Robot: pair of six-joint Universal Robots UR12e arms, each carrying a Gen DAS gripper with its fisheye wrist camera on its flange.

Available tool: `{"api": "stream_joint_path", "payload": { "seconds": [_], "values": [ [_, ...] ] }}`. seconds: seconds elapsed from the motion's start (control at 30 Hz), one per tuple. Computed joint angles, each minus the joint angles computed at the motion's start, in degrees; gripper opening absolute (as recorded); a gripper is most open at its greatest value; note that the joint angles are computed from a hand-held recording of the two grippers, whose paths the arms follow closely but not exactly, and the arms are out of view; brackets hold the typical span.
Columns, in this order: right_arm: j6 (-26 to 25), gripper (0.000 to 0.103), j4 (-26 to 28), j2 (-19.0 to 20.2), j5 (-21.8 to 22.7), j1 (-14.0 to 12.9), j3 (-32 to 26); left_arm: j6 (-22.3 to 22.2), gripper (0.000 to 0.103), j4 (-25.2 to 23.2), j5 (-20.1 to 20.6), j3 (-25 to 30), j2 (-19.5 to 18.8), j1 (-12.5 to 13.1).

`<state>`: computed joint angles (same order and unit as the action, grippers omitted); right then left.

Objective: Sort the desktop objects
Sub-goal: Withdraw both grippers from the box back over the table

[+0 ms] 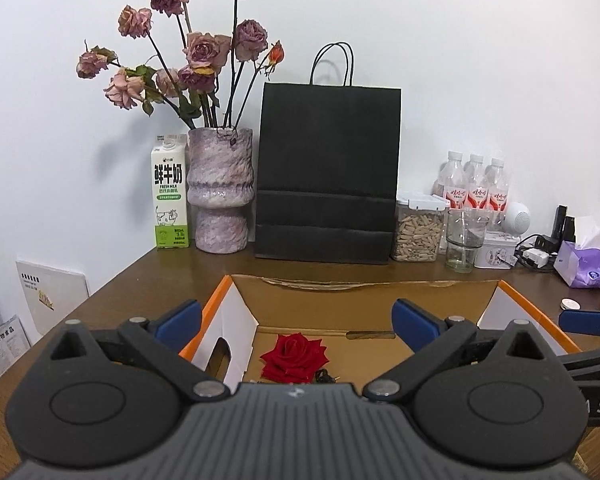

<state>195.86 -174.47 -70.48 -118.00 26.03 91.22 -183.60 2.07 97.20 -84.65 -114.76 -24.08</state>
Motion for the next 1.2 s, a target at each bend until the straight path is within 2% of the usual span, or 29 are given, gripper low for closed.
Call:
{"api": "stream_joint_path", "payload": {
  "seconds": [0.3, 0.5, 0.6, 0.83, 1.2],
  "values": [
    [-1.21, 0.103, -1.69, -0.21, -0.05, 0.35, 0.11, -0.27, 0.103, 3.24, -0.07, -0.53, 0.34, -0.05],
    [-2.59, 0.103, -3.98, -1.00, 0.22, 0.80, 0.12, 0.74, 0.103, 7.17, 0.47, -0.84, 0.93, -0.35],
    [-3.29, 0.103, -4.57, -1.55, -0.19, 1.18, 0.25, 1.23, 0.103, 7.41, 0.47, -1.13, 1.62, -0.45],
    [-3.58, 0.103, -4.48, -3.27, -2.21, 2.69, 1.40, 1.84, 0.103, 7.61, 0.64, -3.15, 4.15, -0.55],
    [-2.02, 0.103, -3.99, -7.15, -5.71, 6.49, 6.18, 2.55, 0.103, 7.65, -0.01, -10.92, 10.31, 0.08]
  ]
}}
